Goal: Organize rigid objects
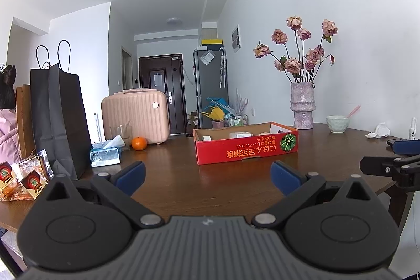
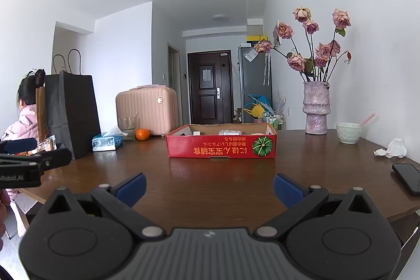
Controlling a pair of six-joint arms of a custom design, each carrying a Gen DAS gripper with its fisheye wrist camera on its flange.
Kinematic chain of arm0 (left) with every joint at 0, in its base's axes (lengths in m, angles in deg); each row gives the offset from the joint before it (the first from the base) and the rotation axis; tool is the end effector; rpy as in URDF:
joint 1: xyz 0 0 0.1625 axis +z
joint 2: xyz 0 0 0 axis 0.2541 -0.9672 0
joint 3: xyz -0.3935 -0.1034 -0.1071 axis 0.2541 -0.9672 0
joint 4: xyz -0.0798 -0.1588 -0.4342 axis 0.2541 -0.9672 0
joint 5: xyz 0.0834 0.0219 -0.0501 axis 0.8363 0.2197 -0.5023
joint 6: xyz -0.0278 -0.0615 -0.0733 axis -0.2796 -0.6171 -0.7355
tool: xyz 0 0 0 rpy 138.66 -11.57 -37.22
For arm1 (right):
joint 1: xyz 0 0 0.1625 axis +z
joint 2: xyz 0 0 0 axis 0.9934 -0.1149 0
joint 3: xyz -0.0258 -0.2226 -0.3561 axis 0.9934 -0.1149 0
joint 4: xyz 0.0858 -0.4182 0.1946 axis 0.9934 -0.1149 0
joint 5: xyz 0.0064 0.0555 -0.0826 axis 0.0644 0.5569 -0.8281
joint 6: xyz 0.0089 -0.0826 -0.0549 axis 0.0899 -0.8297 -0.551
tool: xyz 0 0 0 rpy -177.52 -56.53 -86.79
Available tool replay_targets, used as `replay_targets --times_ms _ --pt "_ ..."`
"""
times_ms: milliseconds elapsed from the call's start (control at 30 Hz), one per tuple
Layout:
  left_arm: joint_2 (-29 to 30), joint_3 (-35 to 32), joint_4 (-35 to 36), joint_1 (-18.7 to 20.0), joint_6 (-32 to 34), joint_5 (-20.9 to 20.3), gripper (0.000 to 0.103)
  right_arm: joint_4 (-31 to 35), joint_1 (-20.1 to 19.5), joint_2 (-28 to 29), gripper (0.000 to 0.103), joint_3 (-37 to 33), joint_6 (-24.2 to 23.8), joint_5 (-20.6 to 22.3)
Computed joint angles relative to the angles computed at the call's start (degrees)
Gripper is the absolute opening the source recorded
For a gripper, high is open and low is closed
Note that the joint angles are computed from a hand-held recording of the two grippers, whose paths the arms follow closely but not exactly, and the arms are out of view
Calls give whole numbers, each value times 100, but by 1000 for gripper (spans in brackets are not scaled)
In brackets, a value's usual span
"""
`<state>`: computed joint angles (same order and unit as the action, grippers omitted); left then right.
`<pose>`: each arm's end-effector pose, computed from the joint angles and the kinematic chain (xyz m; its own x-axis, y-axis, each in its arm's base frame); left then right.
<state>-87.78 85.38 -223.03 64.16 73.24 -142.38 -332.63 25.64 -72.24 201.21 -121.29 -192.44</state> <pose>0.0677 -0.3998 0.2080 -0.6261 0.2450 -0.7403 0.7751 0.0921 -0.6251 0.2234 -0.3586 -0.0889 -0.7619 -0.0510 0.6456 -0.6432 0.1757 -0.7452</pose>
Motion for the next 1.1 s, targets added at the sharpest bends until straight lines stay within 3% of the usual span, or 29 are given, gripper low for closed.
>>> replay_targets --times_ms 1100 --pt "9 17 30 18 45 -27 103 61 -9 31 103 -38 103 -57"
